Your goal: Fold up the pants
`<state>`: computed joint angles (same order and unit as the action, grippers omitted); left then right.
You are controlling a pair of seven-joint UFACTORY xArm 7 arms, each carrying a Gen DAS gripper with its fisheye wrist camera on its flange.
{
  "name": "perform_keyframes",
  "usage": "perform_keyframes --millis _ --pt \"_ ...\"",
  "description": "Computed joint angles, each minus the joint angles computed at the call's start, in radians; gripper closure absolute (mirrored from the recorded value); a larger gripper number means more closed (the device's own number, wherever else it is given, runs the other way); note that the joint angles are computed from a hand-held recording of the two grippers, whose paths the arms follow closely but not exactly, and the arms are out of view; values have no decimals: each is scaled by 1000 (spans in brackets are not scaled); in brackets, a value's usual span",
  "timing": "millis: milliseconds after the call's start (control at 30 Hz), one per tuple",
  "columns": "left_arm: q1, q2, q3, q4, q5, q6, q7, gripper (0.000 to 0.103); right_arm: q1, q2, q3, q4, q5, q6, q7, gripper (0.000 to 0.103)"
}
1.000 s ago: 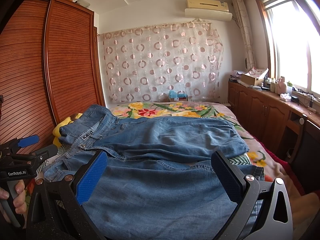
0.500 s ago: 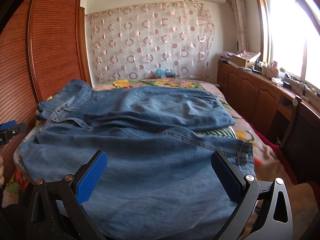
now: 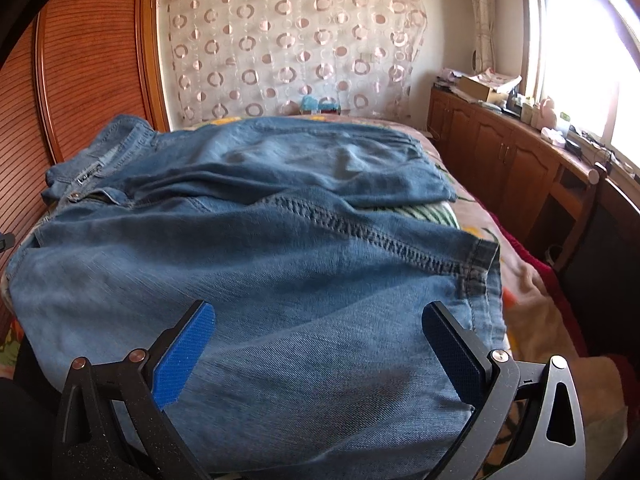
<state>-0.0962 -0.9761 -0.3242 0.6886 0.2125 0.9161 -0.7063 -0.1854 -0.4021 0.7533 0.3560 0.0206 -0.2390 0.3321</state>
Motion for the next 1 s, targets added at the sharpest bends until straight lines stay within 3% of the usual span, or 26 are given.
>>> perform_keyframes --millis 67,167,333,467,633,700,800,933,1000 --pt "-6 -27 17 -23 -5 6 3 1 -12 -3 17 8 -6 24 12 0" --pt "-11 -70 39 -59 -21 19 4 7 24 -21 -20 10 -28 72 30 0" --pt "-18 -113 61 -100 -59 30 3 26 87 -45 -87 16 -83 139 72 0" --pt "-29 -137 69 -129 -89 26 0 36 169 -66 -172 7 -123 167 92 0" --pt "-24 -134 52 -133 -91 8 -7 43 345 -89 -351 7 -165 259 61 0" --pt "-23 -133 54 -132 -92 5 -5 45 371 -74 -395 15 -178 260 44 0" --pt "-34 -134 63 -138 -101 -14 1 58 417 -104 -442 -8 -177 268 29 0" --pt "-49 -133 72 -141 -119 -43 10 82 391 -82 -435 -10 -182 225 28 0" --pt "-43 -133 63 -129 -116 -55 9 86 360 -53 -408 5 -188 204 35 0"
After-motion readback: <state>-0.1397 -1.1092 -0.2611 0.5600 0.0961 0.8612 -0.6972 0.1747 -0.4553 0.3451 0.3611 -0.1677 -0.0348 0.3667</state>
